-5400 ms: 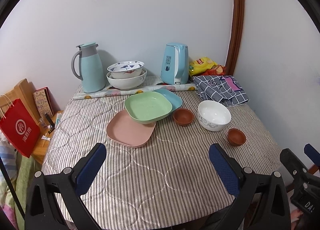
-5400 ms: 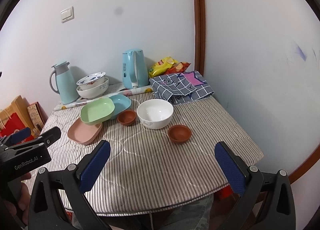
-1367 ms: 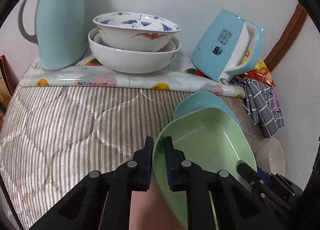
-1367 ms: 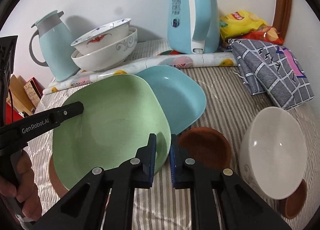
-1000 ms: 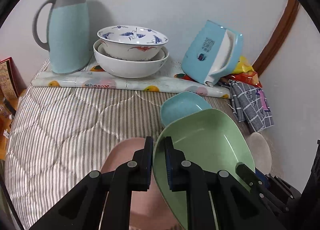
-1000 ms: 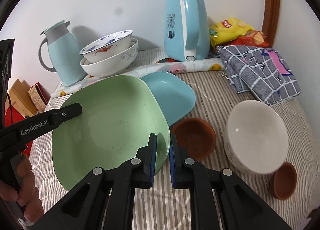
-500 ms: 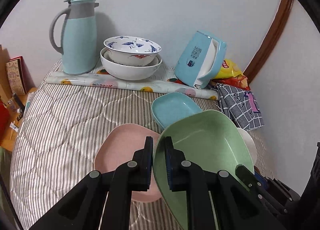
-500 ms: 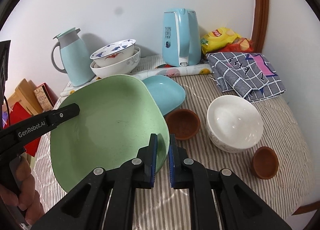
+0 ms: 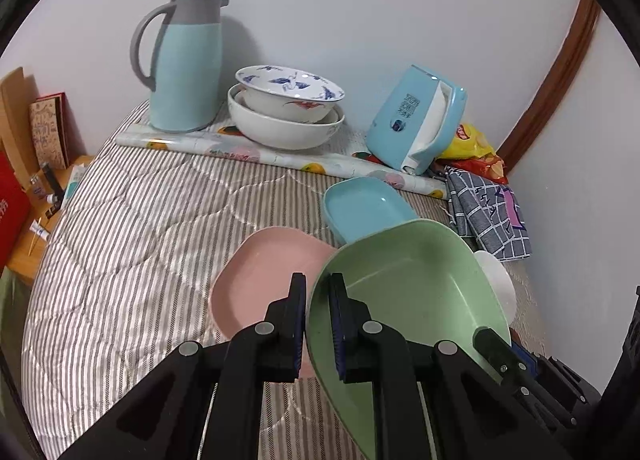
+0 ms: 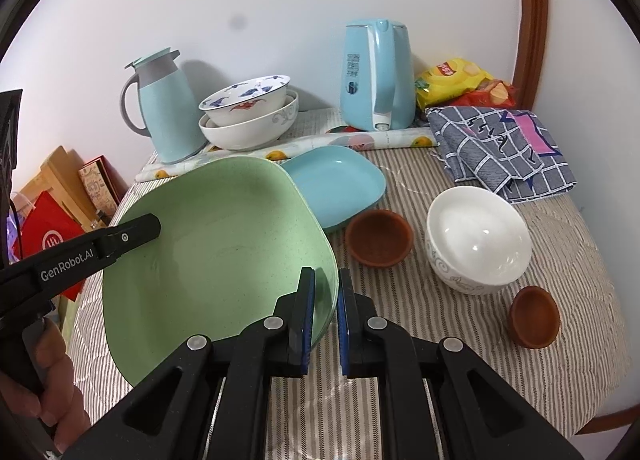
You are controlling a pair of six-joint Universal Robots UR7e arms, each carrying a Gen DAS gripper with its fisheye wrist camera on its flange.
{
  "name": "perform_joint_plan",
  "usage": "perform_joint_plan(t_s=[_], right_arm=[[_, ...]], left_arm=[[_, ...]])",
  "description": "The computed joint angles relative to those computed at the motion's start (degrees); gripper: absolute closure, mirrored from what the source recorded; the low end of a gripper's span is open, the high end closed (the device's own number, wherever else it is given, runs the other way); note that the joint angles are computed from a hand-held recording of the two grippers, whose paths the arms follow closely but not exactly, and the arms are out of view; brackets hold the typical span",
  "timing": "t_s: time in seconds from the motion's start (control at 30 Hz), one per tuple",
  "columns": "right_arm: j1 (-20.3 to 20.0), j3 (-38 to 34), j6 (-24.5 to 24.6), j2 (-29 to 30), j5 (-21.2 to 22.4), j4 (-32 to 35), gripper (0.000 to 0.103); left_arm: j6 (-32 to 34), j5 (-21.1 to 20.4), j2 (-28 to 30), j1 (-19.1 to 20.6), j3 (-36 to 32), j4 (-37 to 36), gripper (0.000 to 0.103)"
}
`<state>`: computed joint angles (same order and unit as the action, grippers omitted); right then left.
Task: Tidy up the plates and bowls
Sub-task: 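Lift the green plate with both grippers and carry it over the pink plate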
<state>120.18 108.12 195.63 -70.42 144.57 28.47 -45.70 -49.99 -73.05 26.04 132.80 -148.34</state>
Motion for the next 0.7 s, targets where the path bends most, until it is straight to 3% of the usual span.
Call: perform_joint_plan(t_s=[0.7], right_arm=[[-2.0,-0.6,-3.1,5.7,-4.5,-2.2,0.093]], left_arm=[[-3.3,1.1,-3.5,3.6,3.7,2.2,0.091]])
